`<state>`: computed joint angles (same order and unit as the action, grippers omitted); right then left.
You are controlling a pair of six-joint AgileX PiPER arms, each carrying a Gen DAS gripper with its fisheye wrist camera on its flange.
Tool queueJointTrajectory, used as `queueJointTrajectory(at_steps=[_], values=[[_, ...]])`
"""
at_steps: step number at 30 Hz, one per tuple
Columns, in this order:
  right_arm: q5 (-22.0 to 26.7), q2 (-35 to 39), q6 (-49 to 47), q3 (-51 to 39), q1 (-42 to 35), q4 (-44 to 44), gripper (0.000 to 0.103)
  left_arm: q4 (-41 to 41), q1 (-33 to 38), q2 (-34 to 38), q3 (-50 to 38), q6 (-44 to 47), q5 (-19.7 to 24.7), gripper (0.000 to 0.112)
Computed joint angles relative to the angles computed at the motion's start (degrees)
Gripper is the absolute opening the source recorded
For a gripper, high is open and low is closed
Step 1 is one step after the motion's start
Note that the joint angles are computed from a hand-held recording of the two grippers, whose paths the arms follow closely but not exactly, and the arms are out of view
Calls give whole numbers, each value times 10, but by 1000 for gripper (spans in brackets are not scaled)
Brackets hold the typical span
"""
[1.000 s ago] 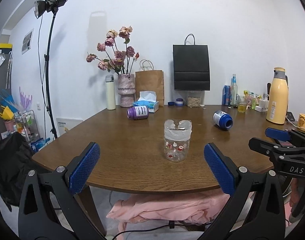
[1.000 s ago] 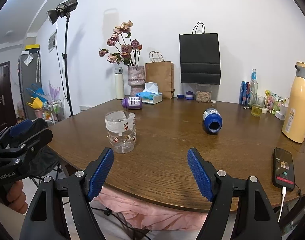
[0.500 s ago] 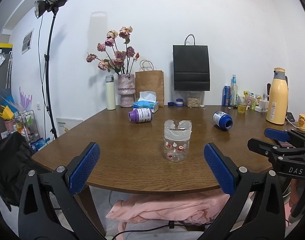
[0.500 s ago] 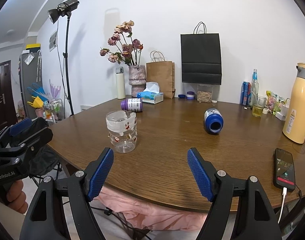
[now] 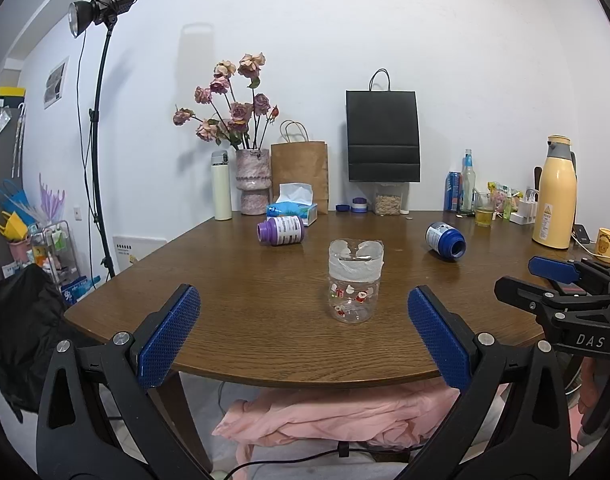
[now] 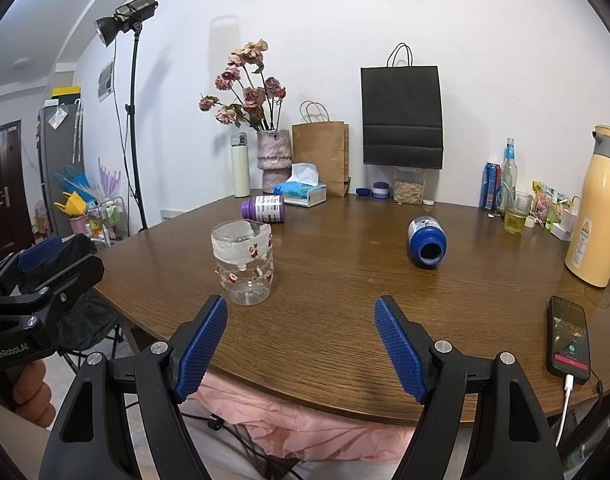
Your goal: Flip cup upright
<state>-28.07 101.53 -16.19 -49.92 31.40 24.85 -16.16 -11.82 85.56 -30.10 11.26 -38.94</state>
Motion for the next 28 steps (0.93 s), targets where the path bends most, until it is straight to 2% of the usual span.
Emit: queueJointTrajectory(at_steps=[28], values=[[0, 2, -2, -1, -2, 1, 81, -10, 0, -5, -6, 7, 8, 103]])
